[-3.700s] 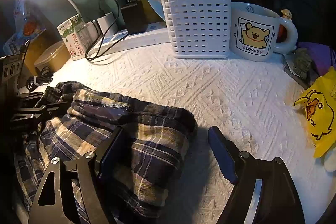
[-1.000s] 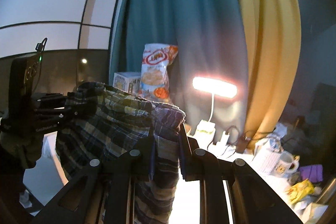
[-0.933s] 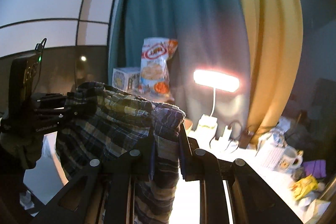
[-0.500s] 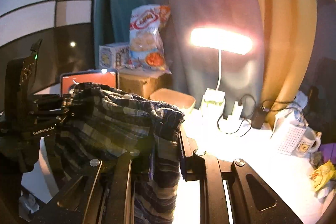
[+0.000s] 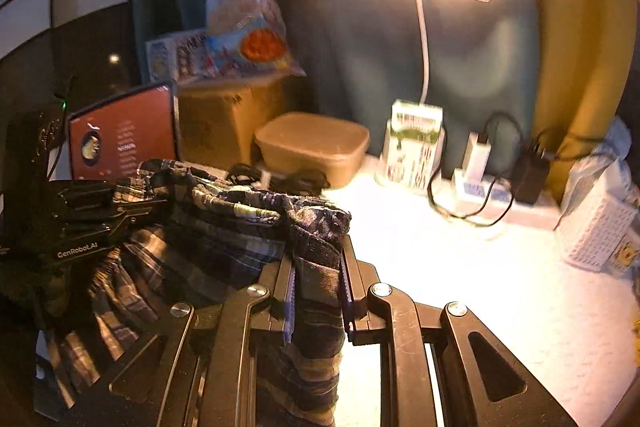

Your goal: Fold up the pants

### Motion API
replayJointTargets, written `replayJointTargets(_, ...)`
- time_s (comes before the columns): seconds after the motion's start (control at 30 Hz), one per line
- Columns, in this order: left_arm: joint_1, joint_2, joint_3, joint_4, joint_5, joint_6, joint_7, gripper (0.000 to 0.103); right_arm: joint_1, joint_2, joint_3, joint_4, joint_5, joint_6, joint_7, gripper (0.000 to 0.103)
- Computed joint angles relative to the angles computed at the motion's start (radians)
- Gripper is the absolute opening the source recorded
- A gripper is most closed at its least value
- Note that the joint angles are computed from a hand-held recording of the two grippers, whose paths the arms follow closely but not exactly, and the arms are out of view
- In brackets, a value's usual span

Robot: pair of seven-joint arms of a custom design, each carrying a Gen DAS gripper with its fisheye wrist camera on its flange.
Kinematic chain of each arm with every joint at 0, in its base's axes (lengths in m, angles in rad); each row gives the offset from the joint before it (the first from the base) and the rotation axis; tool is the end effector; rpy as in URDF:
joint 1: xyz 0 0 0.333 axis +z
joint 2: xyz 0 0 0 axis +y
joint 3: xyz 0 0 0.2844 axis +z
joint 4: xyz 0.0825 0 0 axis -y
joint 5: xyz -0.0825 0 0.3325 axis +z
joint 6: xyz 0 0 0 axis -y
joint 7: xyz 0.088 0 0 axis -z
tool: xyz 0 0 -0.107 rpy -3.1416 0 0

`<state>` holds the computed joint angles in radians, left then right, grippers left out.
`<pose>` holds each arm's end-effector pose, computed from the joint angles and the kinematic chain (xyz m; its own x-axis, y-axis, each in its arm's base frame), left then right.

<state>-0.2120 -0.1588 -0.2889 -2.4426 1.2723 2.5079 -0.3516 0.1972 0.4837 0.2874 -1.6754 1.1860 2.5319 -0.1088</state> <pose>0.3896 -0.2222 0.3797 0.3895 -0.9208 0.0205 -0.5796 -0.2623 -0.7715 0.5857 0.2689 0.3666 0.9403 -0.3351 -0.0603 -0.2320 -0.5009 -0.8339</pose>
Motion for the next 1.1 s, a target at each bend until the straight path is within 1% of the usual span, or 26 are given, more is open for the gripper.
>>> replayJointTargets(0.1,0.016,0.026,0.020,0.007,-0.001,0.033,0.002,0.020,0.027,0.072,-0.014,0.075,-0.075,0.002,0.082,0.018)
replayJointTargets(0.3,0.039,0.055,0.047,0.001,-0.005,0.083,-0.002,0.026,0.046,0.199,0.001,0.212,-0.234,0.000,0.234,0.018)
replayJointTargets(0.37,0.044,0.059,0.052,-0.003,-0.005,0.093,-0.002,0.028,0.047,0.232,0.010,0.245,-0.281,-0.002,0.275,0.018)
replayJointTargets(0.53,0.051,0.059,0.057,-0.015,-0.013,0.102,-0.001,0.035,0.070,0.336,0.006,0.366,-0.428,-0.035,0.426,0.019)
replayJointTargets(0.57,0.053,0.055,0.058,-0.021,-0.014,0.105,-0.004,0.035,0.071,0.354,0.008,0.390,-0.453,-0.044,0.450,0.021)
replayJointTargets(0.63,0.057,0.040,0.058,-0.035,-0.020,0.111,-0.010,0.036,0.073,0.380,0.013,0.420,-0.487,-0.037,0.490,0.037)
replayJointTargets(0.67,0.060,0.030,0.059,-0.043,-0.020,0.118,-0.018,0.036,0.082,0.398,0.003,0.450,-0.516,-0.049,0.534,0.054)
replayJointTargets(0.7,0.065,0.016,0.060,-0.056,-0.020,0.127,-0.033,0.038,0.094,0.424,-0.012,0.498,-0.550,-0.073,0.594,0.061)
replayJointTargets(0.77,0.071,-0.004,0.055,-0.073,-0.035,0.125,-0.043,0.047,0.079,0.452,0.006,0.546,-0.570,-0.102,0.622,0.063)
replayJointTargets(0.83,0.075,-0.024,0.046,-0.087,-0.049,0.124,-0.049,0.048,0.073,0.441,0.018,0.521,-0.581,-0.074,0.617,0.063)
replayJointTargets(0.93,0.071,-0.051,0.024,-0.098,-0.082,0.090,-0.039,0.048,0.058,0.407,0.040,0.456,-0.574,-0.008,0.599,0.063)
replayJointTargets(0.97,0.071,-0.061,0.017,-0.101,-0.087,0.081,-0.044,0.048,0.053,0.394,0.043,0.433,-0.570,0.015,0.600,0.066)
replayJointTargets(1.0,0.066,-0.082,0.005,-0.109,-0.098,0.059,-0.055,0.048,0.052,0.378,0.040,0.410,-0.572,0.034,0.610,0.070)
replayJointTargets(1.1,0.053,-0.139,-0.033,-0.120,-0.124,-0.016,-0.083,0.048,0.030,0.348,0.050,0.370,-0.571,0.063,0.610,0.070)
